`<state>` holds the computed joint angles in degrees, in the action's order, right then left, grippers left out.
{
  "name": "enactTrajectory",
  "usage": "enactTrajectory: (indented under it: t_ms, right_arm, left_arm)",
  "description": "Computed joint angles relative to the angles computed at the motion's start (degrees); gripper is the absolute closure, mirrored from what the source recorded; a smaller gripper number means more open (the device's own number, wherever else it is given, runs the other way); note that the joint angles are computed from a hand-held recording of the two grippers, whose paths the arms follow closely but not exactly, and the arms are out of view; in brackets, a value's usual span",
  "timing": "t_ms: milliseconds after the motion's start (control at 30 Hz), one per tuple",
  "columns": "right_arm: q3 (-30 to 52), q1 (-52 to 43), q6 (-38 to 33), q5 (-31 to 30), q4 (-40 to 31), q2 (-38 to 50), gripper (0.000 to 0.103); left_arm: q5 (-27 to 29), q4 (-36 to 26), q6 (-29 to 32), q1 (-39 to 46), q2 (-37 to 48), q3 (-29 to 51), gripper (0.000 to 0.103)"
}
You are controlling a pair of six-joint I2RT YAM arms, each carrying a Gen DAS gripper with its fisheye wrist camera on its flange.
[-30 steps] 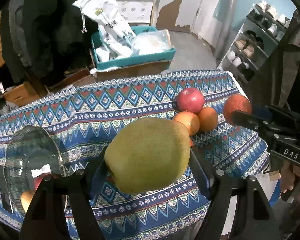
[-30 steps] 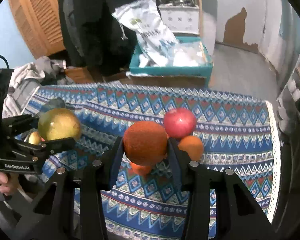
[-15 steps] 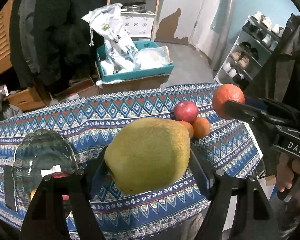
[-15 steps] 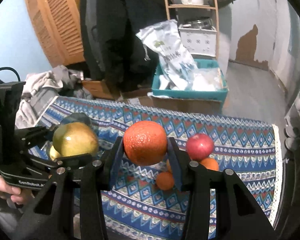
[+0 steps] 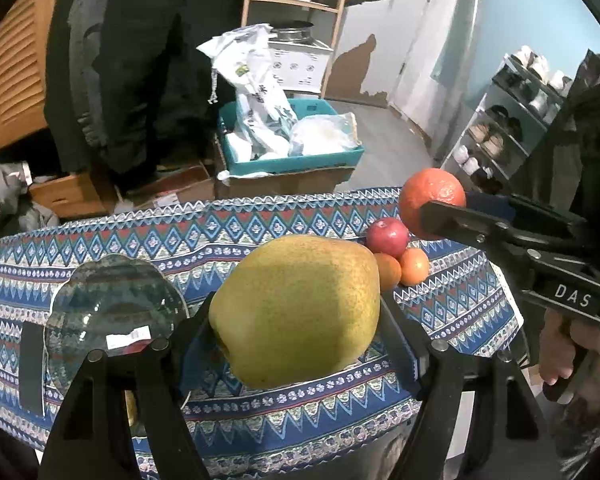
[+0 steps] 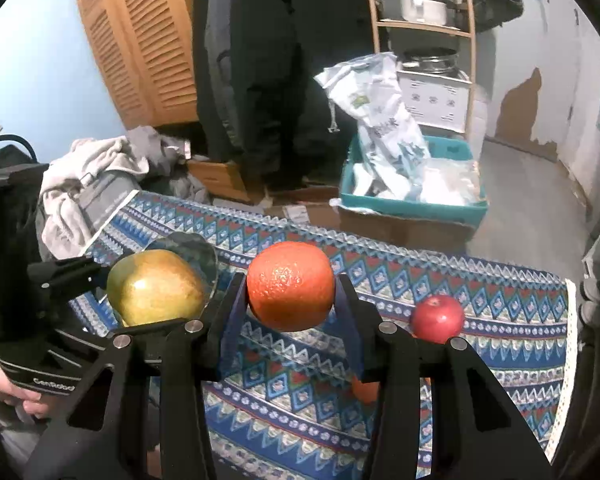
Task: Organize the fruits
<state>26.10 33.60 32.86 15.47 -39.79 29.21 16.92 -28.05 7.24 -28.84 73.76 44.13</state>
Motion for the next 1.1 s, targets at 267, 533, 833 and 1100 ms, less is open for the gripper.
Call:
enactTrajectory:
  t_ms: [267, 533, 833, 1100]
  right_arm:
    - [2.97, 2.16, -0.29, 0.02, 7.18, 10.11, 0.06]
    - [6.92, 4.36, -0.29, -0.33, 13.99, 21.37, 0.06]
    - [12.54, 6.21, -0.24, -2.31, 20.05, 34.12, 0.06]
    - [17.95, 4.29, -0.92, -7.65, 26.47, 47.7, 0.06]
  left_arm:
    - [2.87, -1.1, 3.13, 7.68, 0.88, 0.86, 0.026]
    - [5.84, -2.27, 5.8, 15.35, 3.22, 2.76, 0.026]
    - [8.27, -2.72, 10.1, 24.9, 7.76, 4.89, 0.026]
    - [7.46, -0.79, 11.47, 31.04, 14.46, 7.6, 0.026]
